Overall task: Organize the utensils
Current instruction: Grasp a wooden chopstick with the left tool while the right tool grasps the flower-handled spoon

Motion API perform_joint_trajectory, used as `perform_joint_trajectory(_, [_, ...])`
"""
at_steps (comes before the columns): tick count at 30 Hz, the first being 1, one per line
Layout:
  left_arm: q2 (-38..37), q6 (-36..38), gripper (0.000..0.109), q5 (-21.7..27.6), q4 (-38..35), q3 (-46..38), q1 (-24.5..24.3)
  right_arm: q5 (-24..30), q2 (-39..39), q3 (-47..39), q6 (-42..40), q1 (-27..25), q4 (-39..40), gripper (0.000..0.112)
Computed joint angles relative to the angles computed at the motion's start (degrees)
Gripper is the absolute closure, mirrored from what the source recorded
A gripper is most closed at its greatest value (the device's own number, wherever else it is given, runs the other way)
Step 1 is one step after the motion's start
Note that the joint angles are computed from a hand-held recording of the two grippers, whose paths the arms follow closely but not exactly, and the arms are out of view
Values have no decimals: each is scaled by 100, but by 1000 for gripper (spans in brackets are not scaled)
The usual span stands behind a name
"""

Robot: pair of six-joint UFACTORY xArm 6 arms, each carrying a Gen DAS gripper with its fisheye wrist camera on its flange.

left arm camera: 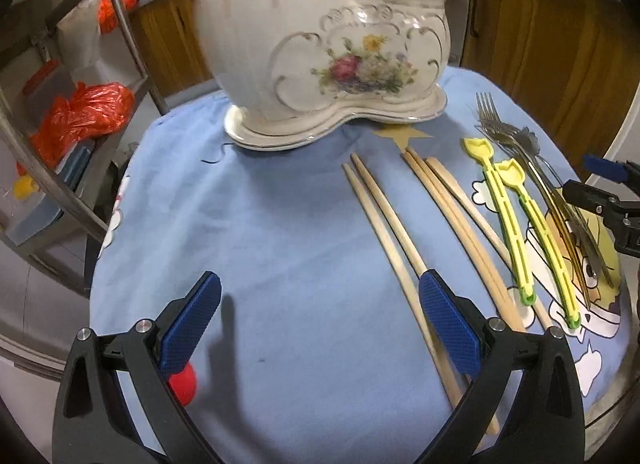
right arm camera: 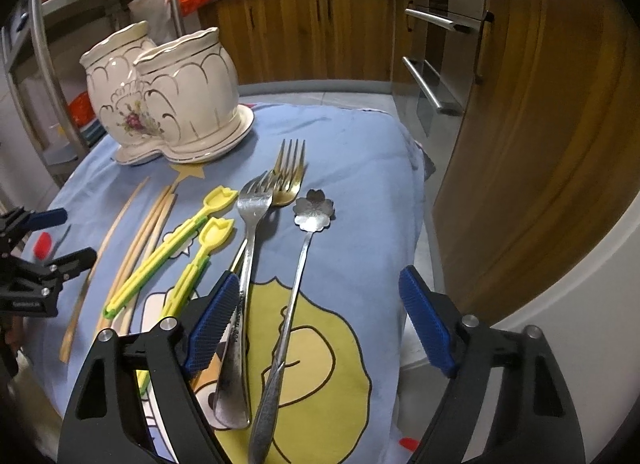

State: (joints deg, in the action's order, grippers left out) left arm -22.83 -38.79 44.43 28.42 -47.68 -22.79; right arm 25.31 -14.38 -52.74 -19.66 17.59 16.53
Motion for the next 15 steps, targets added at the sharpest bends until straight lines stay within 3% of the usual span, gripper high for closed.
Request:
perform_joint_trajectory(2, [121, -109, 10, 118, 180, -99, -53, 33, 1, -7, -37, -9, 34, 39])
perform_joint_trajectory(7, [186, 167, 14, 28, -352, -172, 127, 203, 12, -88, -187, 11, 166, 51])
perform_joint_trajectory(11, [227, 816, 43, 126, -868, -327, 122, 578, 97, -303, -293, -16, 272, 61])
perform_joint_trajectory(15, [225, 1280, 56, 230, -1345, -399, 132, 912, 216, -504, -222, -39, 43, 71])
